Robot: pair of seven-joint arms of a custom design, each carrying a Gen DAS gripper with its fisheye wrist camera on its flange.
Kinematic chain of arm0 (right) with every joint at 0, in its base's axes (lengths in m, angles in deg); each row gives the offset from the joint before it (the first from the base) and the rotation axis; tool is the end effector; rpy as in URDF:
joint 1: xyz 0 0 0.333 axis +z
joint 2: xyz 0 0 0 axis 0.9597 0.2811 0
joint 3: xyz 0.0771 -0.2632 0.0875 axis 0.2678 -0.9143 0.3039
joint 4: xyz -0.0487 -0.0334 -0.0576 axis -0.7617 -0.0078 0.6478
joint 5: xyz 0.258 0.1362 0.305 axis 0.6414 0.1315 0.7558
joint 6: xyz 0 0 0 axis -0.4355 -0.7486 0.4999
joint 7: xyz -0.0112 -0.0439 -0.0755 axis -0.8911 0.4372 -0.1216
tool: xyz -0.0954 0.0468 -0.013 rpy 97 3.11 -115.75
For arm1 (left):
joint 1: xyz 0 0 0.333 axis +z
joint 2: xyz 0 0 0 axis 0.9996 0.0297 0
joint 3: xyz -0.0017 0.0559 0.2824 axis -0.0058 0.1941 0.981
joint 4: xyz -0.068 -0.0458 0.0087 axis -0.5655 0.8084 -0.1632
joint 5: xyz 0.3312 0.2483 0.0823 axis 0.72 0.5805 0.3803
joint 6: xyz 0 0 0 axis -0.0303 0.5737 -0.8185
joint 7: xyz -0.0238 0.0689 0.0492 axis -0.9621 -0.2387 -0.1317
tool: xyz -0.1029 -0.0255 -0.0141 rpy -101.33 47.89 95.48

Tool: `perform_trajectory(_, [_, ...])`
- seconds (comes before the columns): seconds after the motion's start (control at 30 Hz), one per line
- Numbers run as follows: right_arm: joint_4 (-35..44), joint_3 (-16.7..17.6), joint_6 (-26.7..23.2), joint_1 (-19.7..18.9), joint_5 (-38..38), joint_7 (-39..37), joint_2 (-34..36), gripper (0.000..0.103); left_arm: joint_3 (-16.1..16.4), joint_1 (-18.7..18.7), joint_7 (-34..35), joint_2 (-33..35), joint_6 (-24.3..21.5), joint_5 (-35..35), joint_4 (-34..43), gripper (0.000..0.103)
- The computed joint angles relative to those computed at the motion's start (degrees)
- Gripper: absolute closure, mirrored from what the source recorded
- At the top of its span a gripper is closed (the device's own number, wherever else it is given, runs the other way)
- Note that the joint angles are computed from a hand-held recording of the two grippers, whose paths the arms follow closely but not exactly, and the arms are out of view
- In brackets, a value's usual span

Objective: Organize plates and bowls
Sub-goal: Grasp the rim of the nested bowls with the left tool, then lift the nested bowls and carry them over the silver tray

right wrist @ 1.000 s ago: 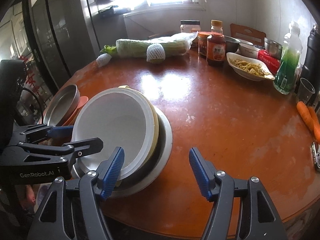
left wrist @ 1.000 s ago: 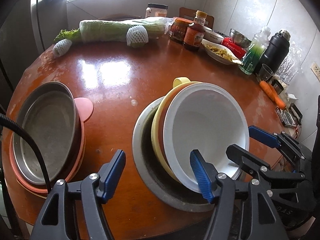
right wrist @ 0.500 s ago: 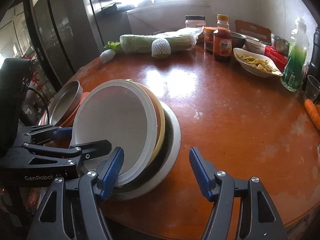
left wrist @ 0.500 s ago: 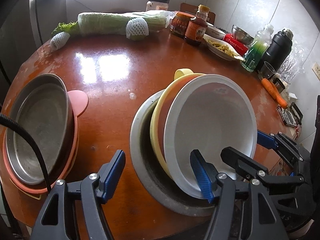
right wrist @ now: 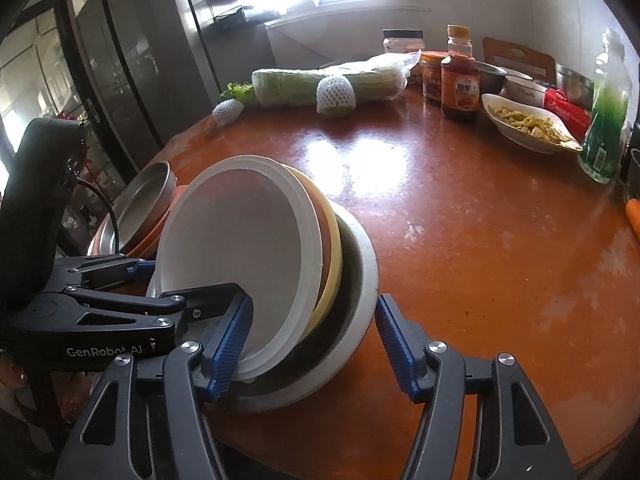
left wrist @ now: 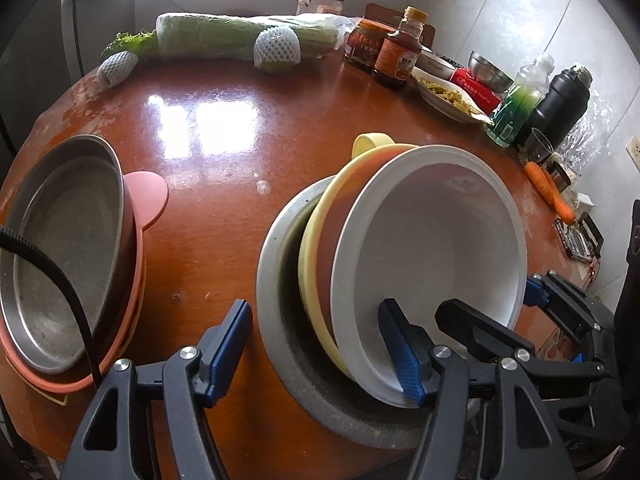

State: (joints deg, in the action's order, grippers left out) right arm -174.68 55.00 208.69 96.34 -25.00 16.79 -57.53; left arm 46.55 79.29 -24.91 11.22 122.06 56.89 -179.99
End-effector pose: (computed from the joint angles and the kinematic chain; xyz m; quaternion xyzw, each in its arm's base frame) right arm 0.5863 0.3757 0.4597 -0.8099 0.4515 -0.0620 0.3692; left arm 0.5791 -0.2094 0.4484 -0.7312 0.6254 -0.2461 0.1167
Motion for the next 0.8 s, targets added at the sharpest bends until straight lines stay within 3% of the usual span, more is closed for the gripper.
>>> perform_trajectory(0.1, [0.20, 0.75, -0.33, -0.66, 2.53, -1.68, 0.15, 0.043, -0.06, -0.10, 3.71, -0.10, 1.60, -4.72, -0.48, 0.055])
perform_trajectory(0.8, [1.81, 0.25, 0.59, 0.80, -0.82, 0.15, 0.27, 0.044, 0.23, 0.48, 2.83, -2.95, 1.83, -1.99, -1.34, 0.055])
